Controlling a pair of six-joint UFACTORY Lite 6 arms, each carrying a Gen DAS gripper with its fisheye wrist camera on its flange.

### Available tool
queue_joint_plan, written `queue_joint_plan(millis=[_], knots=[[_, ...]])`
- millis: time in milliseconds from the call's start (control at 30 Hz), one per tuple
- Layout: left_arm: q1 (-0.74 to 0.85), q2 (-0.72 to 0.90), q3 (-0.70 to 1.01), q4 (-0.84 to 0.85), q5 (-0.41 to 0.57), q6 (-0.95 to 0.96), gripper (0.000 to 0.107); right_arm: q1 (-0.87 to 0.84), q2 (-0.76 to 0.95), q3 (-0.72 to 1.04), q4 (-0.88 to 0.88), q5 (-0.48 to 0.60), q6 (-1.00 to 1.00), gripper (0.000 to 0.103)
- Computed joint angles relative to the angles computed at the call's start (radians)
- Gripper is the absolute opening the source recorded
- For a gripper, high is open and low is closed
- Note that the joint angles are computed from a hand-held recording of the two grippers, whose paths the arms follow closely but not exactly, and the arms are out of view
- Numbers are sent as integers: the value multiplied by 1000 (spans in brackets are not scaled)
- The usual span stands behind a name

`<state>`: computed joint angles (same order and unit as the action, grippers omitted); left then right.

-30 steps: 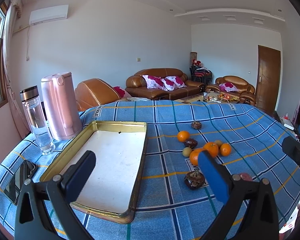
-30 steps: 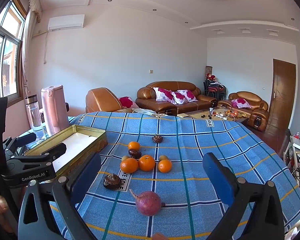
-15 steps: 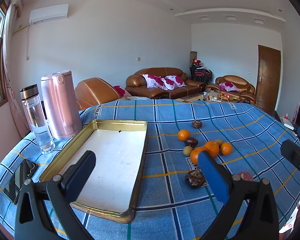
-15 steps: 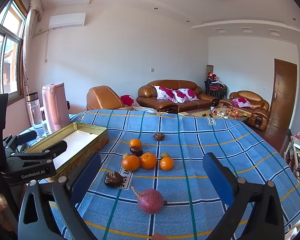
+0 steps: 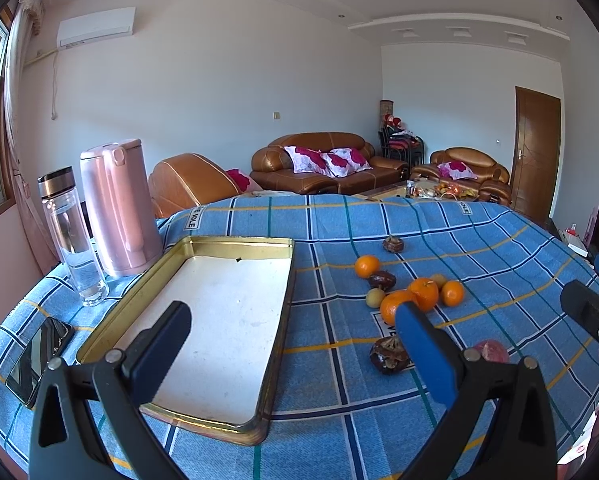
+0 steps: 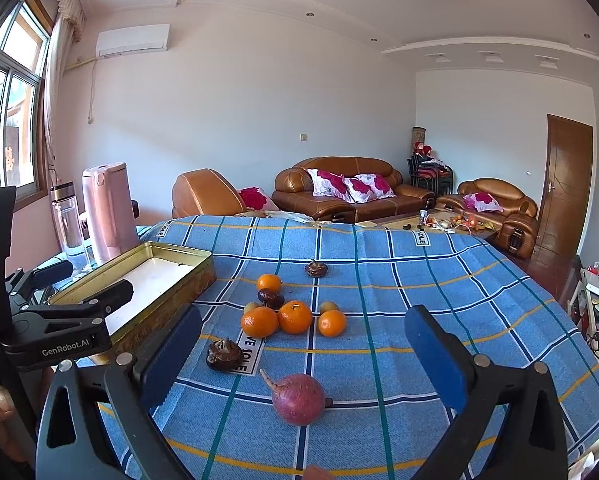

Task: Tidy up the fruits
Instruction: 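Grasp the red onion with the right tool while the left tool grasps the brown fruit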

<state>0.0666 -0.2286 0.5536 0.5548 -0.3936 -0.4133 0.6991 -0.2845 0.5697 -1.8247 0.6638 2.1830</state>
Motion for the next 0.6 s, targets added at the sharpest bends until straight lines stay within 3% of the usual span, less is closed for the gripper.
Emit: queue_joint_plan(millis=[233,533,600], knots=[[-20,48,2,-96,-14,103,103,-34,24,-26,-67,-16,78,102],[-41,165,22,-163,-40,206,103,-181,171,-42,-346,-127,349,102],[-59,173,27,-200,-35,249,103,-201,221,-25,-407,-147,398,97]])
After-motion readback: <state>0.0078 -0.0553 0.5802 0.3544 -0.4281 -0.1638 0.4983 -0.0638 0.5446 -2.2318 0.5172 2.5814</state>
